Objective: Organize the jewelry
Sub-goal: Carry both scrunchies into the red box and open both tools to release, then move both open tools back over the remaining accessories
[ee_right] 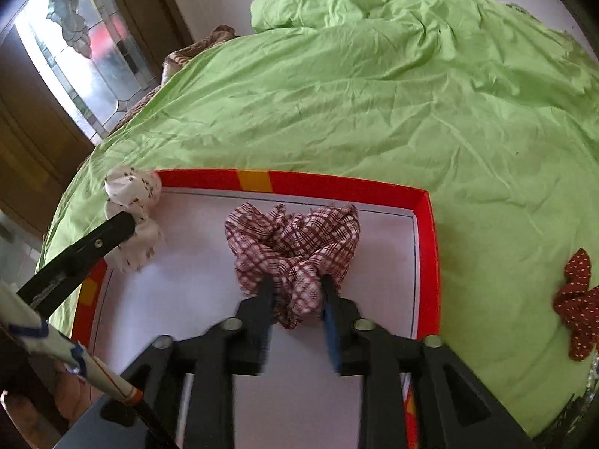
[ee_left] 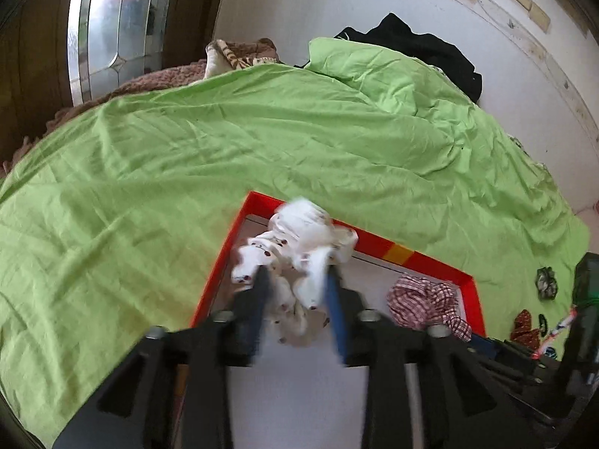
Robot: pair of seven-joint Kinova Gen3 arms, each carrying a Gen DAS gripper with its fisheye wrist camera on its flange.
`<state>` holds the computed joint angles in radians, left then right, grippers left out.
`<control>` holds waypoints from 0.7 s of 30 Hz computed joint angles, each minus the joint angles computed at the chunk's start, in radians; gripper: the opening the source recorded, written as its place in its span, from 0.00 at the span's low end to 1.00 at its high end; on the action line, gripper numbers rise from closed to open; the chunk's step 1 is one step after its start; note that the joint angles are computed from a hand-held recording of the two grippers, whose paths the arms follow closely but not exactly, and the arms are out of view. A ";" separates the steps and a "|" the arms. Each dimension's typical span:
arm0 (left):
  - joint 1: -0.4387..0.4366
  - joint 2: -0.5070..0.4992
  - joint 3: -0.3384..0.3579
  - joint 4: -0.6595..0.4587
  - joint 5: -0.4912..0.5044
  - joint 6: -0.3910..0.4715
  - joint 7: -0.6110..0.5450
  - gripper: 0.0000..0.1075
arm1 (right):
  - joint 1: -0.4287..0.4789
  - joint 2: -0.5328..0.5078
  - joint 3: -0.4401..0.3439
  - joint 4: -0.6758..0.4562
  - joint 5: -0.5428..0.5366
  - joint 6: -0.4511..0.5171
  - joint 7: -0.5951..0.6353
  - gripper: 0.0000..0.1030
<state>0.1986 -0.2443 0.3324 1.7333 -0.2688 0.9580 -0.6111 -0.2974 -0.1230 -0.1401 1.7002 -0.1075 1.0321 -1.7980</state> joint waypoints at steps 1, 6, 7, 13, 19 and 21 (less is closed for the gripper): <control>0.001 -0.003 -0.002 0.002 0.003 -0.005 0.001 0.39 | 0.002 -0.006 0.004 0.001 -0.005 0.000 0.002 0.55; 0.002 -0.049 -0.005 0.027 0.017 -0.040 -0.007 0.54 | 0.014 -0.088 0.031 0.001 -0.043 0.028 0.058 0.72; 0.001 -0.064 -0.007 0.031 0.028 -0.046 -0.014 0.55 | 0.018 -0.114 0.032 0.007 -0.035 0.044 0.058 0.77; -0.076 -0.148 0.103 0.031 0.000 -0.041 -0.001 0.56 | 0.055 -0.253 -0.007 0.102 0.045 0.180 0.025 0.73; -0.165 -0.182 0.243 0.008 -0.051 -0.003 0.038 0.57 | 0.050 -0.305 0.063 0.179 -0.067 0.256 0.089 0.14; -0.186 -0.191 0.273 0.002 -0.053 0.014 0.042 0.57 | 0.059 -0.325 0.053 0.183 -0.071 0.269 0.094 0.13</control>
